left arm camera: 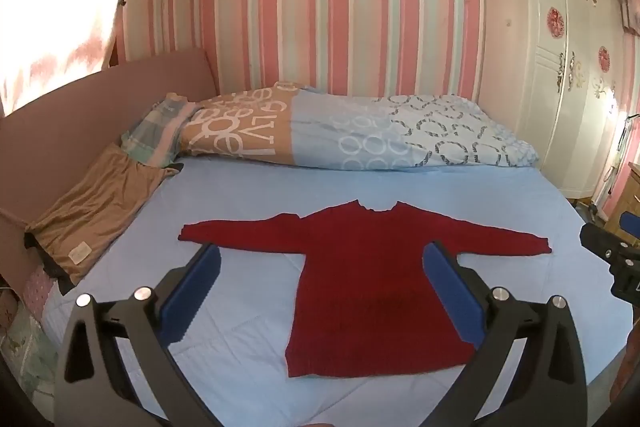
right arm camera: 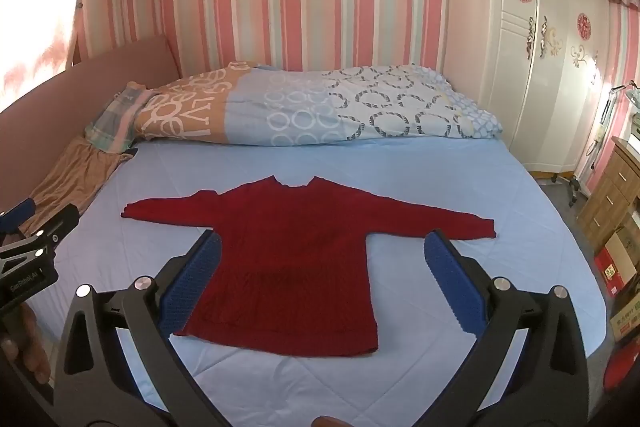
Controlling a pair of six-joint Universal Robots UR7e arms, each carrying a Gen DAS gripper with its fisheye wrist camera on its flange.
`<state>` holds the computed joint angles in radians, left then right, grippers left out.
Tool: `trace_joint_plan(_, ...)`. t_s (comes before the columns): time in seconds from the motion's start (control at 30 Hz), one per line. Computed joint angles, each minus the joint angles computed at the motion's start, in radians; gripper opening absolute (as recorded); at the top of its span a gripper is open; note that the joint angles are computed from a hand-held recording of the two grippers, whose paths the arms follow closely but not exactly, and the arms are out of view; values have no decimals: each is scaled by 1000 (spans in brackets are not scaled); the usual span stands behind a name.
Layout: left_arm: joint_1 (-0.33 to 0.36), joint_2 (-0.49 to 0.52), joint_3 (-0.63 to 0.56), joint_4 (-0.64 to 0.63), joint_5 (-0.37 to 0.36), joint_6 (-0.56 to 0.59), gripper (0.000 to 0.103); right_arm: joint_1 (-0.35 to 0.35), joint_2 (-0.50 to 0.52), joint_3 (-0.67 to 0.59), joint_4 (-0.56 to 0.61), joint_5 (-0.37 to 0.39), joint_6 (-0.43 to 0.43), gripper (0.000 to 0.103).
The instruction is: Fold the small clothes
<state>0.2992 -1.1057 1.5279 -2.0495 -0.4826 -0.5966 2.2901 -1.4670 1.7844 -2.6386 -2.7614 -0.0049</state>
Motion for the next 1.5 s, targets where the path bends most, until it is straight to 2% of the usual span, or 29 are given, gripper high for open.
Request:
trace_joint_plan(0.07,-4,-2,-6,16,-6,-14,101,1,2,-1,-3,-2,-1,100)
trace_joint_plan(0.13,16,-21,30,-35,-25,18,101,1,2,0,-4,-1,-2,100)
trace_joint_plan(0.2,18,-21,29,-34,-33,18,101,-7,-1,7,-13,4,-12,100)
trace_joint_plan(1.5,29,-24,41,-51,-33,27,101,-18,-33,16,22,15,10,100)
